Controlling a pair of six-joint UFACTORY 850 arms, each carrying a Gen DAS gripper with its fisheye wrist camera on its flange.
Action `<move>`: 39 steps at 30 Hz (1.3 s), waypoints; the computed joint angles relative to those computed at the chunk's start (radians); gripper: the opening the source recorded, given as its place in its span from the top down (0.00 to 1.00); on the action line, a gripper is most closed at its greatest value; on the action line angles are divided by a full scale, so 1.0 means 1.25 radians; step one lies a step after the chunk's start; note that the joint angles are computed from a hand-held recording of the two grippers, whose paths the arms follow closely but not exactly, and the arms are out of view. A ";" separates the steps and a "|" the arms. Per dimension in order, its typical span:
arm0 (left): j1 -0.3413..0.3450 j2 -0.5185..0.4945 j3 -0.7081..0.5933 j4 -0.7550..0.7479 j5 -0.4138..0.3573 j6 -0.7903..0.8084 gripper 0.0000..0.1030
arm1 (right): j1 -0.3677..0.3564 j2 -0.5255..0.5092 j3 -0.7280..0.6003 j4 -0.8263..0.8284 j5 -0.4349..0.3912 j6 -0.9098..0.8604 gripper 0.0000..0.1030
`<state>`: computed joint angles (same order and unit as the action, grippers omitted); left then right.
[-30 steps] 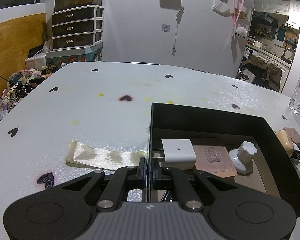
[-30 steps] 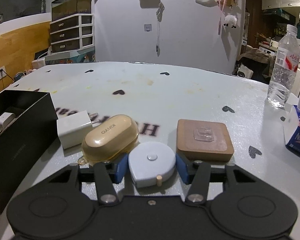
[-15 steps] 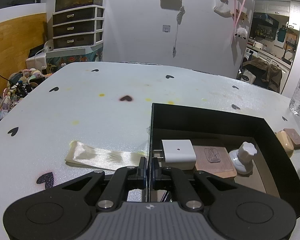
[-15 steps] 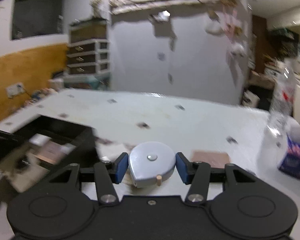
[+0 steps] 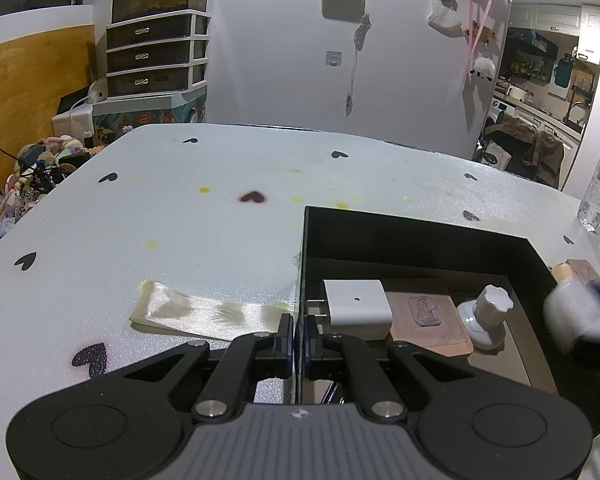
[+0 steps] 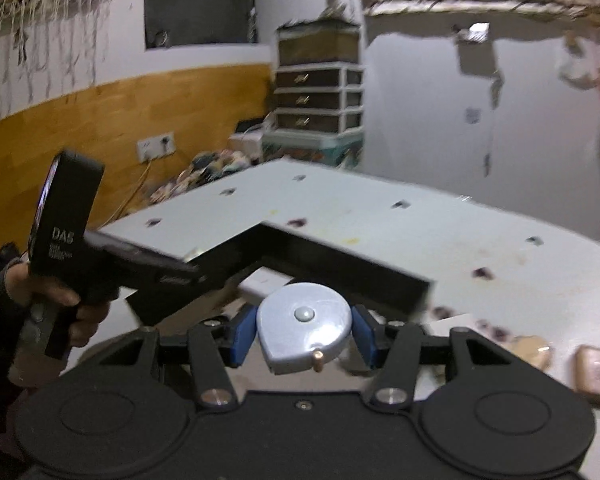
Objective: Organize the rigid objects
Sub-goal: 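Carry the tape measure into the black box and release it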
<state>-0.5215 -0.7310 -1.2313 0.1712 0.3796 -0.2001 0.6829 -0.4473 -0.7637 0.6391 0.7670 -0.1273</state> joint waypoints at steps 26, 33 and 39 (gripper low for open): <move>0.000 -0.003 0.002 0.002 0.010 -0.003 0.96 | -0.021 -0.105 -0.153 0.040 -0.212 0.011 0.45; 0.000 -0.003 0.001 0.003 0.010 -0.003 0.96 | -0.019 -0.103 -0.154 0.043 -0.210 0.009 0.43; 0.000 -0.003 0.001 0.003 0.009 -0.002 0.96 | -0.017 -0.094 -0.145 0.037 -0.204 0.018 0.42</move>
<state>-0.5209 -0.7346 -1.2299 0.1745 0.3909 -0.2030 0.6615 -0.5653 -0.9451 0.6856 0.5113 -0.1046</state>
